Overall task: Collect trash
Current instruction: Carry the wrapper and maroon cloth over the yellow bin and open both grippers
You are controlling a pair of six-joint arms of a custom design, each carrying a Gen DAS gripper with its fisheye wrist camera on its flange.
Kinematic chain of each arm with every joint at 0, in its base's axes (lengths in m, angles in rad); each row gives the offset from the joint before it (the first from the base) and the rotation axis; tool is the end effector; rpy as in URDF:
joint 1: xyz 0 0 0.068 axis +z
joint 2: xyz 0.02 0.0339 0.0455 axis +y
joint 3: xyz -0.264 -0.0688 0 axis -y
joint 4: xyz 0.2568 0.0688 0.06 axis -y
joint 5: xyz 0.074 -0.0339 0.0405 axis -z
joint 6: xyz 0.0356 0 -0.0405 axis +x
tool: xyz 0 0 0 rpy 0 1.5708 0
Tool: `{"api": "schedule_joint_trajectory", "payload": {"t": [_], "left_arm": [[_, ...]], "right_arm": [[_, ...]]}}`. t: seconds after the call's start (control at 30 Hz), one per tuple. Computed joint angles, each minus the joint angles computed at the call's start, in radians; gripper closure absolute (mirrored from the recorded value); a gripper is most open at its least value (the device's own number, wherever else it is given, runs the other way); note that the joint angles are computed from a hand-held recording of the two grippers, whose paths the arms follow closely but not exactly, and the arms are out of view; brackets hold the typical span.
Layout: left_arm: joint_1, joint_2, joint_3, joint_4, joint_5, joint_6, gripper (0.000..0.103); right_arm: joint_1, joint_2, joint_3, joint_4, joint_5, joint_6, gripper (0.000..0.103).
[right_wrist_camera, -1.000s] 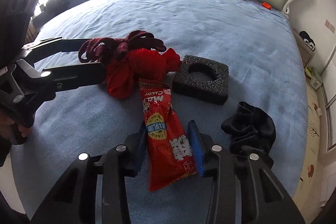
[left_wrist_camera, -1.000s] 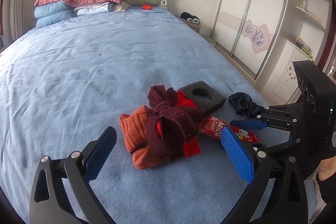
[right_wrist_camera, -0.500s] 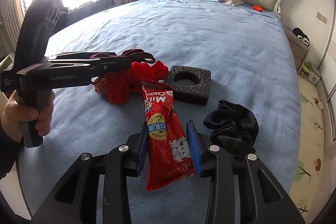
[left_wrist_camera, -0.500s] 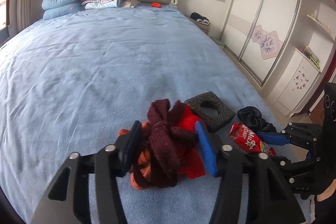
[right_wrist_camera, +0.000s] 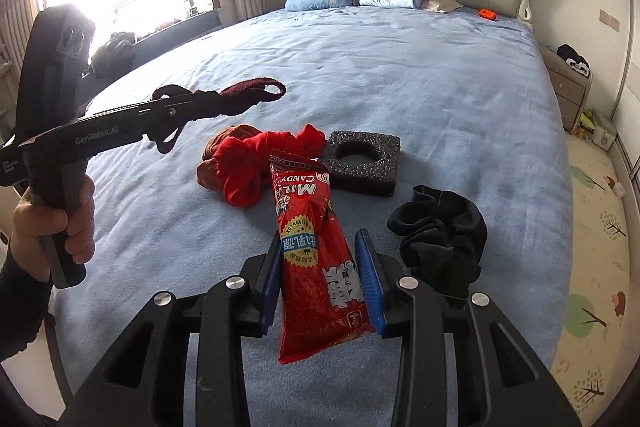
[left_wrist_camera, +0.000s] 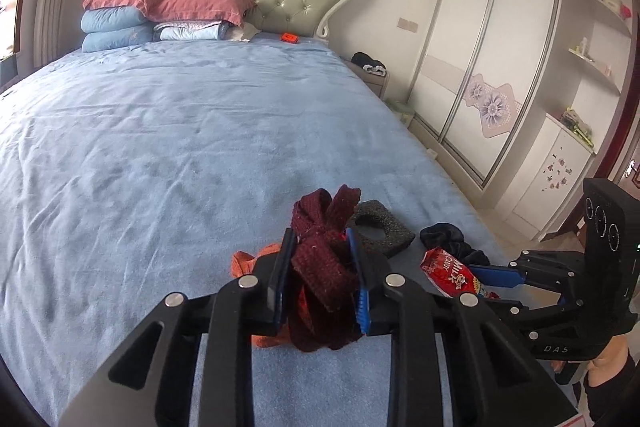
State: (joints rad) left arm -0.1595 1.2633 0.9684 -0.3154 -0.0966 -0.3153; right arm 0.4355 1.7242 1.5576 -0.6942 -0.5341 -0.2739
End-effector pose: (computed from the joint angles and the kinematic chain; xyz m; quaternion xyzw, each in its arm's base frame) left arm 0.2898 -0.0431 0.2852 -0.0912 0.8814 -0.0669 0.4586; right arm 0.3475 0.1817 0.3116 -0.4001 0.8163 0.2737 0.3142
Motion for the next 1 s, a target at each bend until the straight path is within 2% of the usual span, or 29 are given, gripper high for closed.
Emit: {"api": "schedule_joint_trajectory", "payload": {"t": [0.27, 0.47, 0.63, 0.8, 1.0], "left_arm": [[-0.14, -0.02, 0.04, -0.05, -0.027, -0.028, 0.077], [-0.316, 0.077, 0.105, -0.037, -0.042, -0.079, 0.077], [-0.453, 0.257, 0.224, -0.018, -0.037, -0.095, 0.077], [-0.542, 0.484, 0.408, -0.04, 0.025, -0.104, 0.077], [-0.625, 0.768, 0.744, -0.21, 0.057, -0.053, 0.077]], "right_arm": [[-0.103, -0.149, -0.106, -0.008, -0.069, -0.027, 0.068], [-0.295, -0.273, -0.196, -0.072, -0.134, -0.119, 0.068], [-0.52, -0.286, -0.209, -0.191, -0.209, -0.265, 0.068], [-0.728, -0.243, -0.199, -0.29, -0.232, -0.419, 0.068], [-0.911, -0.133, -0.164, -0.377, -0.217, -0.56, 0.068]]}}
